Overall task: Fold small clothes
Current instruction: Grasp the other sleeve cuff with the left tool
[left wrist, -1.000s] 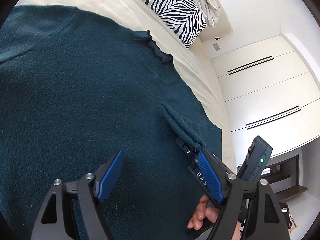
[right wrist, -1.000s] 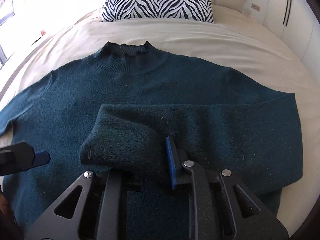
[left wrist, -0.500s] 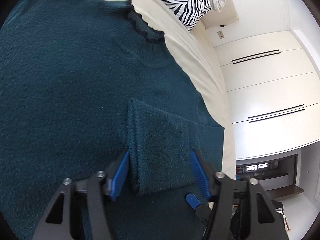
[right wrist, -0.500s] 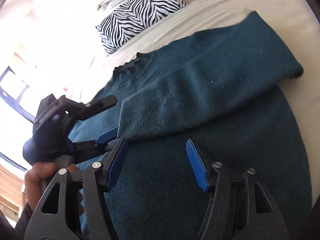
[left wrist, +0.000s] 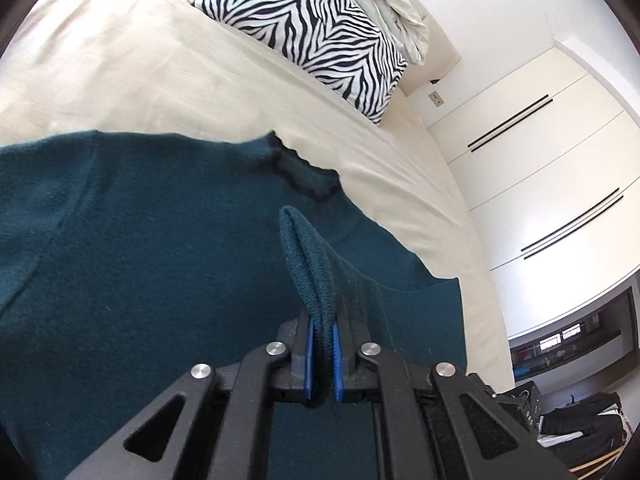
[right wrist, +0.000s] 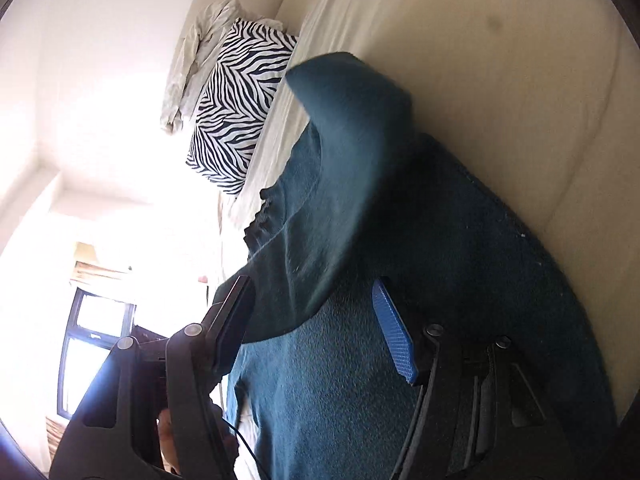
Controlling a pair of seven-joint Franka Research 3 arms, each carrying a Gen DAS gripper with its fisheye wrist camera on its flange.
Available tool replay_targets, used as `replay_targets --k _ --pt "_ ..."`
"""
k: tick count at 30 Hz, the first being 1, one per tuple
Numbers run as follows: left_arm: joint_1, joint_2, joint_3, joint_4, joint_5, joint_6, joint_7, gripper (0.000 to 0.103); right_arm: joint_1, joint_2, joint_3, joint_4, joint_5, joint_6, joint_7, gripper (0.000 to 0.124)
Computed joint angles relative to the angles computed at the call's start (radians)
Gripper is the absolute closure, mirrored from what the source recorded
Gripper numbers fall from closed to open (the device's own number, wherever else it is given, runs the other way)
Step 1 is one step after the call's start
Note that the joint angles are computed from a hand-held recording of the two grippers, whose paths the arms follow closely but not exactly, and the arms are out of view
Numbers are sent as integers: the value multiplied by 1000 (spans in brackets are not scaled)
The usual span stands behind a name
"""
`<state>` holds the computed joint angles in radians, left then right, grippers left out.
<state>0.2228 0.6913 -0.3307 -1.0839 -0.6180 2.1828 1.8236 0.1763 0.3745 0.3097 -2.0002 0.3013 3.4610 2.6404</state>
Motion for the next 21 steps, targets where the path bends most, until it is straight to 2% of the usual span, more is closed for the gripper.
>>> replay_targets --k 2,5,8,12,16,19,21 --pt "4 28 13 30 7 2 -24 95 -4 17 -2 15 16 15 22 64" --pt "19 38 13 7 -1 55 -35 95 -2 33 -10 23 31 59 52 64" --pt "43 32 8 -27 -9 85 -22 95 27 57 -47 53 67 73 70 64" --pt "37 40 12 -29 20 93 -23 95 60 63 -94 70 119 86 67 64" --pt "31 57 13 -23 48 95 -26 95 126 62 -176 85 213 84 -1 64" --pt "38 67 6 -23 49 93 -16 94 46 70 -103 53 144 148 58 65" --pt "43 57 1 -41 45 101 -6 93 58 64 -116 47 141 138 44 65"
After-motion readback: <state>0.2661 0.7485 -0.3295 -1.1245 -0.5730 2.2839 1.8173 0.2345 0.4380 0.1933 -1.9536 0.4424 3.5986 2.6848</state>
